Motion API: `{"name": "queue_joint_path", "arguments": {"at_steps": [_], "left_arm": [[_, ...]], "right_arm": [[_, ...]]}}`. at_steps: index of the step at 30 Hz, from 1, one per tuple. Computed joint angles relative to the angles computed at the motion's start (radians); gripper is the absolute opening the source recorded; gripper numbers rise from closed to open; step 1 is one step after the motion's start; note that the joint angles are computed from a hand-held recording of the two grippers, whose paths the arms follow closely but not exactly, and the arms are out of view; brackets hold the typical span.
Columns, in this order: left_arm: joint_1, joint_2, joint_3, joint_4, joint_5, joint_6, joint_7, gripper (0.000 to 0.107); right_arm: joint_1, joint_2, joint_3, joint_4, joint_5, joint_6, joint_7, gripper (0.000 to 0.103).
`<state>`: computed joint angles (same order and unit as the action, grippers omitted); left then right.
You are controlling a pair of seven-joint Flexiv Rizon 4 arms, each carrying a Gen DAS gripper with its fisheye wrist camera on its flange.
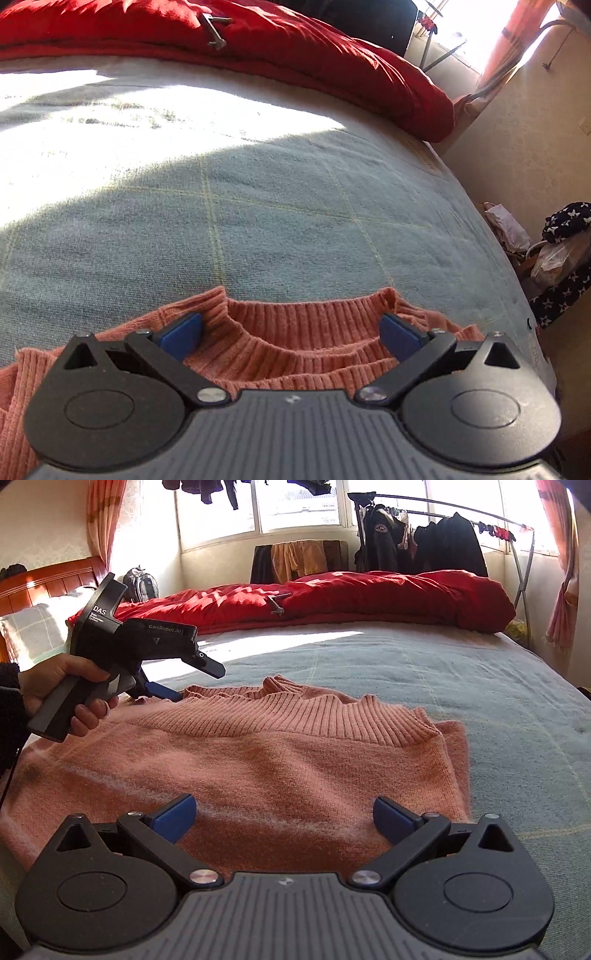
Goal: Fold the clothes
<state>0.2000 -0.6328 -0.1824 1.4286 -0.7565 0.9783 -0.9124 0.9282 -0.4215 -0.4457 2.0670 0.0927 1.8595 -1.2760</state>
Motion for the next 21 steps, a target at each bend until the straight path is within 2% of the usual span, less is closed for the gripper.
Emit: {"name": "queue_joint_path", "arguments": {"at_steps": [2, 5, 8, 10, 13, 16, 21], "left_arm": [[0.026, 0.046, -0.066, 0.045, -0.08, -0.006, 0.095, 0.1], [0.045, 0.074, -0.116, 0.046, -0.183, -0.176, 0.161, 0.102], [0.009, 0.04, -0.108, -0.011, -0.188, -0.284, 0.136, 0.102], [-0.037, -0.005, -0.071, -0.071, -0.143, -0.317, 0.075, 0.102], [-0.089, -0.082, -0.025, -0.158, -0.058, -0.324, -0.031, 0.102], [-0.09, -0.128, -0.05, -0.18, -0.071, -0.264, -0.034, 0.102], [-0.117, -0.147, -0.043, -0.225, -0.014, -0.205, -0.092, 0.101]], "right_arm": [[-0.036, 0.01, 0.038, 0.003, 0.009, 0.026, 0.008, 0.103], [-0.098, 0.023, 0.108, 0.003, 0.029, 0.061, 0.009, 0.103], [-0.152, 0.016, 0.169, -0.011, 0.035, 0.061, 0.0, 0.103], [-0.2, 0.013, 0.22, -0.018, 0.022, 0.049, 0.007, 0.103], [-0.258, 0.009, 0.277, -0.017, 0.003, 0.068, 0.014, 0.103], [-0.307, 0.003, 0.325, -0.023, -0.013, 0.077, 0.02, 0.103], [-0.309, -0.004, 0.329, -0.022, -0.015, 0.088, 0.004, 0.103]]}}
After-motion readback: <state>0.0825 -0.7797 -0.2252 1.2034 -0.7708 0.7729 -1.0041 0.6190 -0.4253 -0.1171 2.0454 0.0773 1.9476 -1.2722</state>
